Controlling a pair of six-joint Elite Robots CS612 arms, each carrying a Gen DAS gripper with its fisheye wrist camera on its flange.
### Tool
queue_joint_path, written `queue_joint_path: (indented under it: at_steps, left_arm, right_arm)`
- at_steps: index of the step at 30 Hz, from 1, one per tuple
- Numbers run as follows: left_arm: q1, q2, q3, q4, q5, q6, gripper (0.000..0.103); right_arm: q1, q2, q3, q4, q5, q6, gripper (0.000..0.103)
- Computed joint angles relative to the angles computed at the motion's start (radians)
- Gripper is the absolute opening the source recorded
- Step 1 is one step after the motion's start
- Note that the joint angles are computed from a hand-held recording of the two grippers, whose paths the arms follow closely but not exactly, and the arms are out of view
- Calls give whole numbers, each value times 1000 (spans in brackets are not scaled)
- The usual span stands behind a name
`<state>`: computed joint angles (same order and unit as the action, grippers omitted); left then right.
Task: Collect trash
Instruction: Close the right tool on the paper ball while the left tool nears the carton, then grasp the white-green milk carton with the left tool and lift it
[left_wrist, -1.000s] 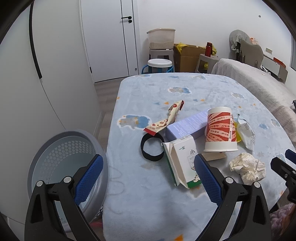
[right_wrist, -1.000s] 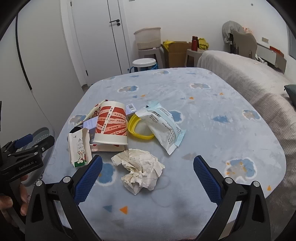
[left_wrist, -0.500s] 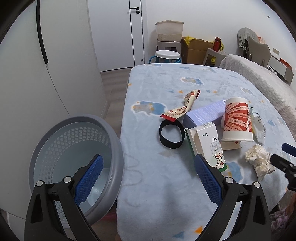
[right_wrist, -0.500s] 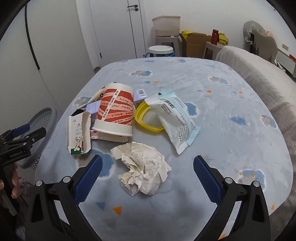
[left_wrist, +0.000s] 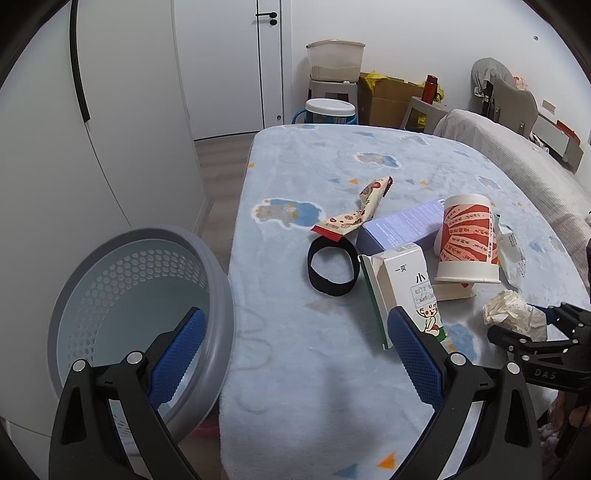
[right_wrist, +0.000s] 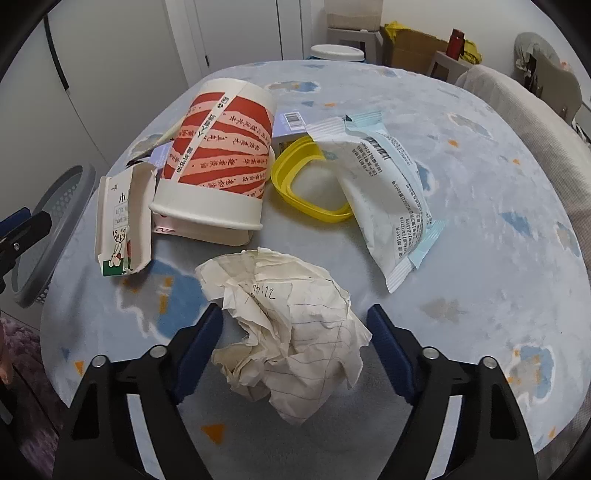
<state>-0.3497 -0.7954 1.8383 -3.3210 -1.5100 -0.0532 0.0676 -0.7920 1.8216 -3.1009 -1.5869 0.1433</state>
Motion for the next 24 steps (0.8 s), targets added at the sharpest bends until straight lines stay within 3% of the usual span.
queue_joint_path:
  at_steps: [4,7,24]
  left_arm:
    - [-6,4,-7,26,5,-3,94]
    - [-14,5,-5,16,8,2,94]
    - [-51,21,-24,47,-47,-28,94]
  right_arm:
    - [-4,-4,10,-28,18,5,54]
    - [-11,-9,23,-52,48,31,49]
    - [-56,-45,100,-236,153,131,48]
